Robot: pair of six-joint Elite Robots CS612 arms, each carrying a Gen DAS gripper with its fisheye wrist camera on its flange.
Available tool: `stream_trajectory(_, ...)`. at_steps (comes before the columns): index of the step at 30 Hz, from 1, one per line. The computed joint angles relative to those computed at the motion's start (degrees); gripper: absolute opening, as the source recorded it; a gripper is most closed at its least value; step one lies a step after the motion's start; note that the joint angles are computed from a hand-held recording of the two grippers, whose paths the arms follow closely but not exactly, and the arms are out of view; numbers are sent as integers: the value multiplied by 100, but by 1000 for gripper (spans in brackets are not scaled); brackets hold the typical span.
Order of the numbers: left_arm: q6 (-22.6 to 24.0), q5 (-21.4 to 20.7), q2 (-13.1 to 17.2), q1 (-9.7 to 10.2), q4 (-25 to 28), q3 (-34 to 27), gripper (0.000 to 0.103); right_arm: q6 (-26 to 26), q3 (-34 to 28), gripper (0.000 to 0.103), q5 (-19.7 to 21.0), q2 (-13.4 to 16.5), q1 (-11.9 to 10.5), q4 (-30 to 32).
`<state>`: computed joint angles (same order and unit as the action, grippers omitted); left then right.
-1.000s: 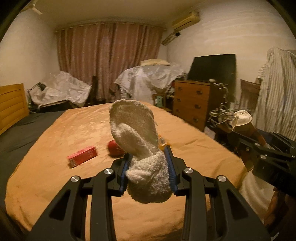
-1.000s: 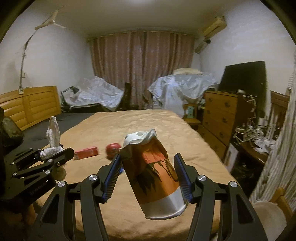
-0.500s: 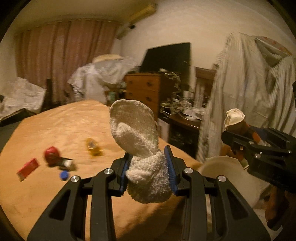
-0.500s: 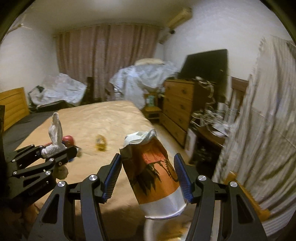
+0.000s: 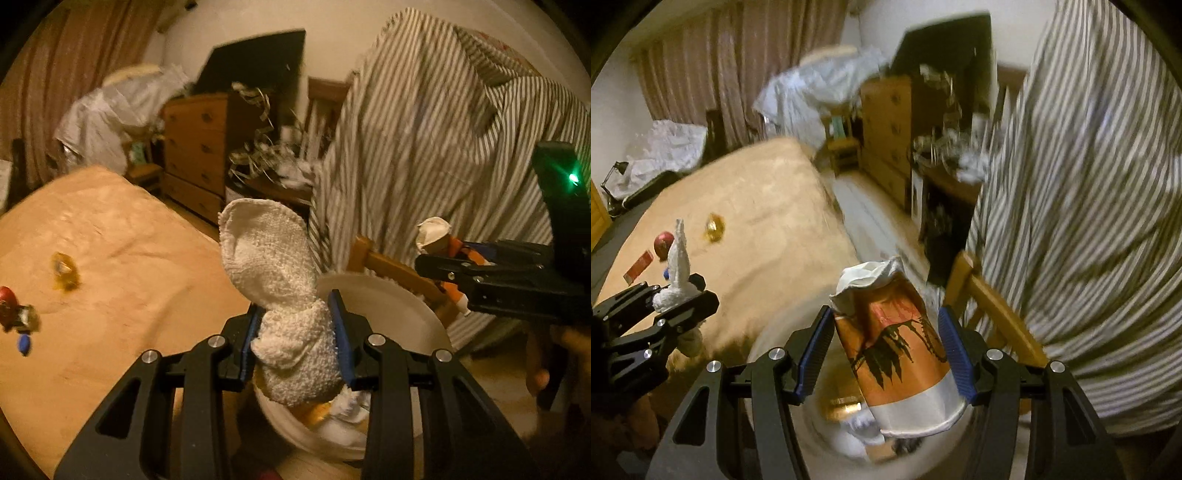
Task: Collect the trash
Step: 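Carry the white sock and orange-white cup over the white bucket, then open both tools over the bucket to drop the sock and cup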
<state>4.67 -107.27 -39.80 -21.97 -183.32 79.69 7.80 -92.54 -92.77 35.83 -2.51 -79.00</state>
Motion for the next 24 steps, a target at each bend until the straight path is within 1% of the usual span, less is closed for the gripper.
stream_trajectory(2, 59, -123, 58, -22, 416, -120, 34, -29, 99, 60, 201, -51, -88, 295)
stream_trajectory(3, 103, -165, 79, -34, 593, -164, 34, -38, 150, 60, 392, -72, -168, 489)
stream_trajectory(4, 141, -225, 108, -43, 801, -222, 34, -46, 234, 60, 410, -104, -168, 549)
stream_trajectory(7, 268, -296, 166, -70, 1196, -331, 34, -130, 364, 60, 581, -148, -235, 831)
stream_trajectory(8, 289, -294, 170, -81, 1250, -345, 34, -143, 406, 60, 657, -157, -268, 903)
stream_trajectory(13, 391, -346, 197, -101, 1424, -403, 34, -134, 580, 60, 728, -185, -301, 931)
stream_trajectory(24, 404, -335, 210, -112, 1515, -456, 34, -51, 538, 60, 762, -119, -240, 893)
